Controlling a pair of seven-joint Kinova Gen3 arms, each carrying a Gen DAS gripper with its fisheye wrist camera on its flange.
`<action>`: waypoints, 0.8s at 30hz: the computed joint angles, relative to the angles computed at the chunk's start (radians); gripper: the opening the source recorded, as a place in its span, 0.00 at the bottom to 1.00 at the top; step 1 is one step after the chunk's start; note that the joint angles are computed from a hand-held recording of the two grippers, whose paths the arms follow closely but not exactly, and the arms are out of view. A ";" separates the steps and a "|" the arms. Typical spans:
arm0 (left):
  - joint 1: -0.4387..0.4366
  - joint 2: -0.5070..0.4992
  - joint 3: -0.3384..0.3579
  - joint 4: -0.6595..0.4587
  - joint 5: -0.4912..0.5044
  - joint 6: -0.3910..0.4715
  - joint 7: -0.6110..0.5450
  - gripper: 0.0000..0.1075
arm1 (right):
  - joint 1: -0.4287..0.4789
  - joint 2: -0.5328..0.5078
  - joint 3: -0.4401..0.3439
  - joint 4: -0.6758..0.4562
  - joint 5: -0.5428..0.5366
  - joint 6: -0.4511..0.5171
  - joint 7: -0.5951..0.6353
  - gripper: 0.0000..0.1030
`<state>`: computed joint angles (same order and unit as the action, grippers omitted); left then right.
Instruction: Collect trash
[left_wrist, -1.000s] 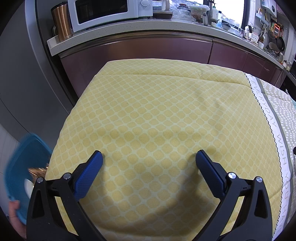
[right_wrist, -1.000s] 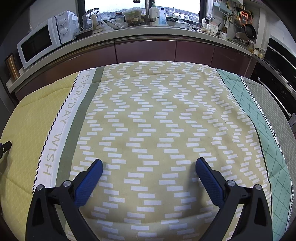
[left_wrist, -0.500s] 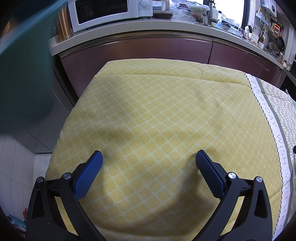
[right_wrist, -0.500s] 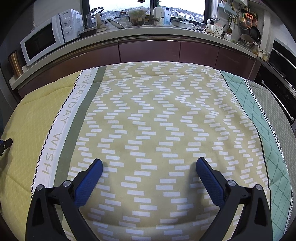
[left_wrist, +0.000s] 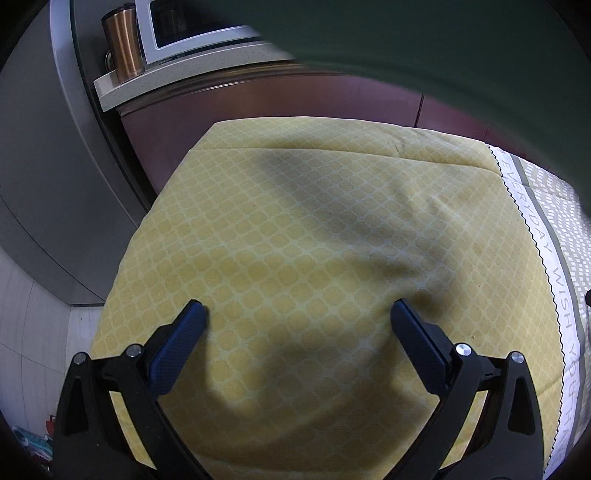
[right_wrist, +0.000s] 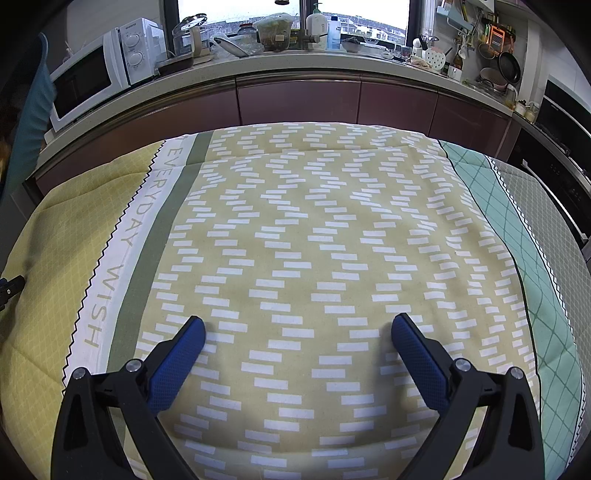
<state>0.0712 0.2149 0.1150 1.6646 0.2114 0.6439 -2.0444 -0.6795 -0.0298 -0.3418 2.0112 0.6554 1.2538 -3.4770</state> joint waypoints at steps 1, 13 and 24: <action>0.000 0.001 0.000 -0.001 0.000 0.000 0.000 0.92 | 0.001 0.000 0.001 0.000 0.000 0.000 0.001 0.95; 0.001 0.001 0.000 -0.001 -0.001 0.000 0.002 0.92 | 0.001 0.000 0.001 -0.001 0.000 0.000 0.001 0.95; 0.006 0.003 0.000 -0.001 -0.007 -0.003 0.011 0.92 | 0.001 0.000 0.000 -0.001 0.000 0.001 0.001 0.95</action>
<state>0.0774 0.2183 0.1151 1.6632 0.2047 0.6410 -2.0336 -0.6787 -0.0299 -0.3418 2.0107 0.6551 1.2544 -3.4756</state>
